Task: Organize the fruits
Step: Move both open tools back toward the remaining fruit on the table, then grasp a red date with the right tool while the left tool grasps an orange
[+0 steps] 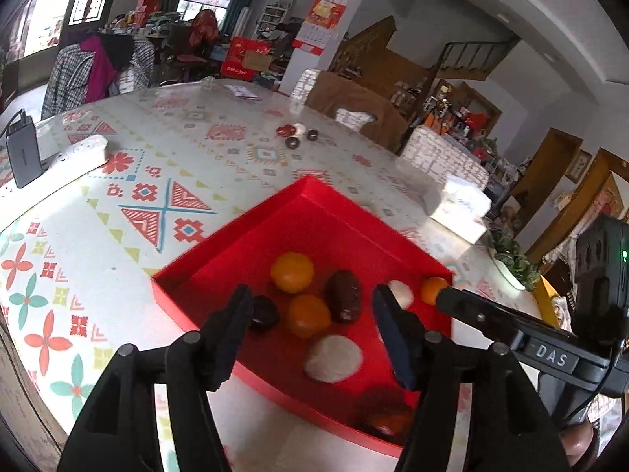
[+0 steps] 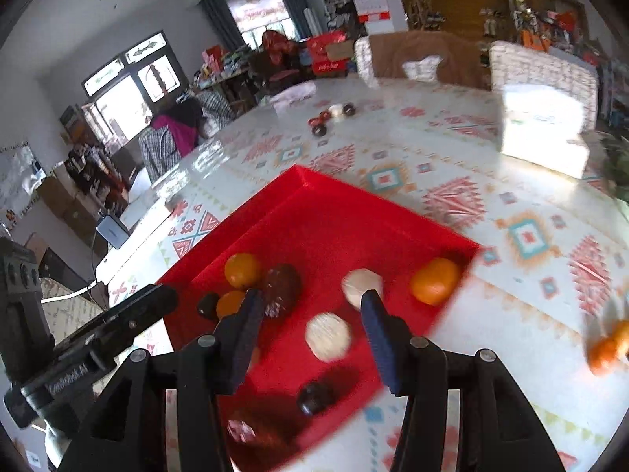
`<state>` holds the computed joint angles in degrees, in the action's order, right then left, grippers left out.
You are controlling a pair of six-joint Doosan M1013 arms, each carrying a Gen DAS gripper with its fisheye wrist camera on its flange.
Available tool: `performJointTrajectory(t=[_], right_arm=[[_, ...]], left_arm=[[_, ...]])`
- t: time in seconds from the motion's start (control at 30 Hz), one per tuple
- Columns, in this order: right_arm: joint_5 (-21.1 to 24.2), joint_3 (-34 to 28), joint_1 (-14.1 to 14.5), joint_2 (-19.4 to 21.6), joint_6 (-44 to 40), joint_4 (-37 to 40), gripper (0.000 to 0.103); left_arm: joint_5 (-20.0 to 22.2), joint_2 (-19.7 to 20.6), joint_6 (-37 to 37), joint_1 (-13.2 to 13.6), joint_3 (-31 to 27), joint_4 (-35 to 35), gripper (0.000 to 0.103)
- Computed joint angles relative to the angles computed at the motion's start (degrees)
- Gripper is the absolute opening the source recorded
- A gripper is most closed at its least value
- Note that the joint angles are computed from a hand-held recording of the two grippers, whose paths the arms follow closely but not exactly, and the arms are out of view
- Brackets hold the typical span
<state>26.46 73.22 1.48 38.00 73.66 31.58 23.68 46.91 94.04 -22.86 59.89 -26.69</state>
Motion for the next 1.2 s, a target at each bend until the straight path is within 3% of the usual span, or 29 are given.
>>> performJointTrajectory(t=[0.4,0.47,0.6,0.77,0.93,1.2], right_arm=[[-7.6,12.8,-3.7,-6.9,4.1,-2.2,0.060],[-9.2,15.2,-4.9,-8.2,7.6,-5.0,0.060],[-11.2,18.8,-7.7,-10.2,12.9,-7.2,0.060],[-14.0,21.6,-11.4,-12.1,26.7,-17.4,0.060],[-12.2,19.0,-13.5,-10.3,34.5,-24.3,0.060],[-5.9,13.1,-13.5,-5.4,33.2,-26.1,0.060]], left_arm=[[0.1,-2.6,8.0,-3.1,2.9,-2.7,0.065],[-0.2,-2.9,9.2,-3.7,3.5,-3.0,0.071],[1.4,-2.6,10.7,-4.6,2.9,-3.9,0.071],[3.2,-2.1,13.2,-5.9,2.0,-5.0,0.071],[5.3,-1.6,15.8,-7.2,1.0,-5.0,0.071],[7.8,-0.3,15.1,-8.5,-1.6,-1.6,0.071]])
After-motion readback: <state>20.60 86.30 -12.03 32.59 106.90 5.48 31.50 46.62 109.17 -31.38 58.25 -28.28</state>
